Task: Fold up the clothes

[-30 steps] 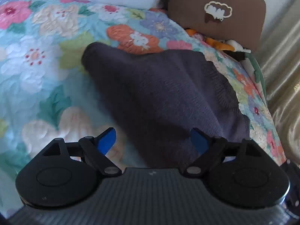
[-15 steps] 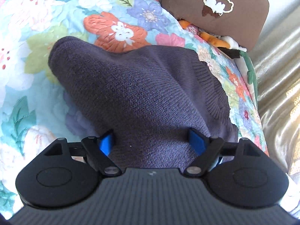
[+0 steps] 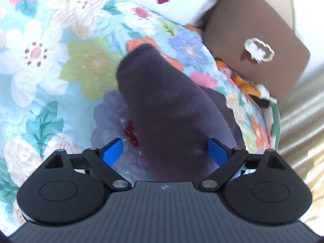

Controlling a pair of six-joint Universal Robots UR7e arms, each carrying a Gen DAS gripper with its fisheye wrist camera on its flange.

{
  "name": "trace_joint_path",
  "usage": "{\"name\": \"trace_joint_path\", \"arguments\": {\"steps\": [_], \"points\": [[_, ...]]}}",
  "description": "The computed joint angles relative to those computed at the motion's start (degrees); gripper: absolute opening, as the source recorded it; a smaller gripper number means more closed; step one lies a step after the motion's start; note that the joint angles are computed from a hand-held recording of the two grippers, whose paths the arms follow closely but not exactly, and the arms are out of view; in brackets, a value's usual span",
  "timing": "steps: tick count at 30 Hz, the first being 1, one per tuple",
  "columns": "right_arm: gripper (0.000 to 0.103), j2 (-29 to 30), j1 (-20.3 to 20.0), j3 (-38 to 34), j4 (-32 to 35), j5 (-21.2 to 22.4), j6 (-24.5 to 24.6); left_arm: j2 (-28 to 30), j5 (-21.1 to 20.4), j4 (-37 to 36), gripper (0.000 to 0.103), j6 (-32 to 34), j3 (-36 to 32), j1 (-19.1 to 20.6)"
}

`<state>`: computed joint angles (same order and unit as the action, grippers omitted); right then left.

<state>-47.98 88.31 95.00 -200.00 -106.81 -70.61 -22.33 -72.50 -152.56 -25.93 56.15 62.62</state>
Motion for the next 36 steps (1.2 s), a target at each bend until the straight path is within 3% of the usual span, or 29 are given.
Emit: {"name": "trace_joint_path", "arguments": {"steps": [3,5,9,10,11,12,14,16,18,20,25,30,33,36], "points": [[0.032,0.1,-0.4,0.4,-0.3,0.5,0.2,1.7,-8.0,-1.1,0.096,-0.1,-2.6,1.8],[0.032,-0.3,-0.5,1.1,-0.1,0.8,0.7,4.0,-7.5,2.2,0.103,0.6,-6.6,1.8],[0.036,-0.4,-1.2,1.6,-0.1,1.6,1.6,10.0,-6.5,11.1,0.102,0.9,-17.1,1.9],[0.042,-0.2,-1.3,1.6,-0.8,1.5,2.0,11.2,-5.9,12.4,0.085,0.7,-18.9,1.9],[0.062,0.2,-1.6,1.4,-1.9,1.6,2.5,12.0,-5.3,13.5,0.06,0.9,-20.3,1.8],[0.083,0.8,-1.8,1.1,-3.0,1.4,3.0,12.5,-3.6,14.7,0.056,2.0,-21.3,1.4],[0.09,2.1,-2.6,0.0,-3.4,1.6,3.9,11.4,-0.6,12.9,0.042,5.3,-18.9,0.4],[0.085,2.7,-3.3,-1.6,0.2,2.1,5.9,10.0,1.9,10.3,0.036,8.8,-15.9,-0.7],[0.039,1.3,-3.8,-2.4,7.9,3.8,11.4,8.6,4.1,7.6,0.033,11.4,-12.8,-1.6],[0.032,-0.8,-3.7,-2.1,14.1,5.6,16.0,6.6,5.1,4.4,0.032,11.3,-8.7,-1.9],[0.029,-8.0,-2.8,3.5,23.3,9.9,16.4,-2.5,-0.1,3.3,0.031,3.5,3.4,-0.6],[0.029,-14.2,-4.0,4.7,38.5,18.1,21.9,-11.9,2.5,3.5,0.031,0.9,15.2,-2.5],[0.029,-16.0,-5.1,3.4,45.6,22.7,25.7,-11.7,5.9,3.9,0.031,3.4,14.0,-4.2],[0.029,-15.3,-6.8,-0.1,47.0,25.7,31.6,-5.9,7.2,7.4,0.031,6.9,4.3,-5.3]]}}
